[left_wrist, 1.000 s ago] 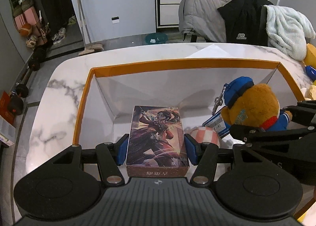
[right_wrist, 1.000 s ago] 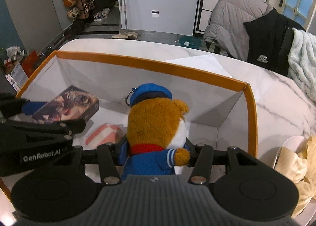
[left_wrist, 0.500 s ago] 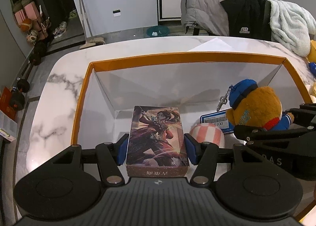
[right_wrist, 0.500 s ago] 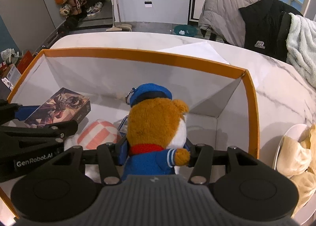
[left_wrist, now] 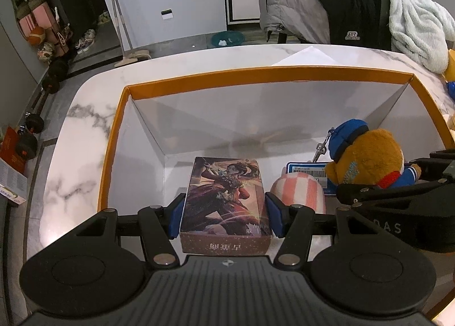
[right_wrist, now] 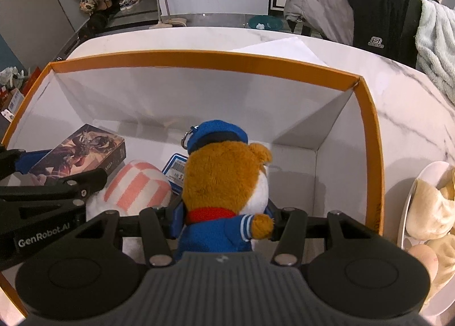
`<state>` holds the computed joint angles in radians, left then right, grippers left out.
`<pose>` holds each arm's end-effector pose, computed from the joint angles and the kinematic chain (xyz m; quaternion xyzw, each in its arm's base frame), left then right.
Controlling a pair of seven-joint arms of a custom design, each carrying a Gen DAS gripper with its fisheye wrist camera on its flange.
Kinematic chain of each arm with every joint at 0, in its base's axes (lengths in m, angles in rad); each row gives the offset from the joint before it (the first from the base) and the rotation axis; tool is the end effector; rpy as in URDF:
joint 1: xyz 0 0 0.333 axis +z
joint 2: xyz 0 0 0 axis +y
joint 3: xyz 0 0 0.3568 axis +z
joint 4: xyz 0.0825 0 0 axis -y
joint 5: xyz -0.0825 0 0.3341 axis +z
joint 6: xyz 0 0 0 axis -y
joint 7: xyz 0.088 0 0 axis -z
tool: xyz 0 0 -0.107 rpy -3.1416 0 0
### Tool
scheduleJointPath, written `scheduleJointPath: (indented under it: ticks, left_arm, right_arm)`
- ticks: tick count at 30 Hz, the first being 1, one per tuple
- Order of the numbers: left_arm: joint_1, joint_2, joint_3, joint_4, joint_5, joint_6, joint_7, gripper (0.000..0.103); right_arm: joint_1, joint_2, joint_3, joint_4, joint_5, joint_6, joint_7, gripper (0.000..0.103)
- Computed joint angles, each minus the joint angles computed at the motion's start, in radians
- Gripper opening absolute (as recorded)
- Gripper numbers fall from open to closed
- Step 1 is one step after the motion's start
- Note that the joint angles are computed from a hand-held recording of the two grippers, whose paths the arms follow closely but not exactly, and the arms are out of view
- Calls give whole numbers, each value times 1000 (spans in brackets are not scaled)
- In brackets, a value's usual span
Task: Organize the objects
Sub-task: 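Carry the card deck and bear over the orange box and lower them inside, then open the left tool on the card deck while the right tool releases the bear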
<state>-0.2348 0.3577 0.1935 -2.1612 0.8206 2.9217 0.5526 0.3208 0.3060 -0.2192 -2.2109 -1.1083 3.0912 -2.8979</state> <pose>0.5675 -0.0766 0.3399 -0.7410 0.6188 -0.1204 0.2313 0.5315 0.1354 0.3557 -0.4491 0.8400 -0.1592 0.2595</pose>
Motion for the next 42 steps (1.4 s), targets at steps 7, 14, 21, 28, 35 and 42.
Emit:
scheduleJointPath:
  ticks: [7, 14, 21, 28, 35, 42]
  left_arm:
    - [13, 2, -19, -1, -54, -7, 51, 67]
    - [12, 5, -22, 0, -112, -12, 101, 67]
    - [4, 8, -18, 2, -152, -21, 136, 67]
    - [1, 10, -19, 4, -180, -34, 161, 67]
    - [-1, 13, -19, 8, -190, -40, 172, 67]
    - [-61, 16, 57, 1, -89, 4, 69, 68]
  right_arm:
    - [-51, 2, 68, -16, 160, -10, -171, 55]
    - [-71, 5, 102, -35, 358, -6, -352, 55]
    - [-36, 7, 78, -39, 476, -17, -448, 55]
    - [-8, 9, 58, -33, 523, -36, -492, 59]
    - [52, 9, -8, -17, 438, -61, -412, 70]
    - [117, 6, -88, -13, 273, -50, -223, 70]
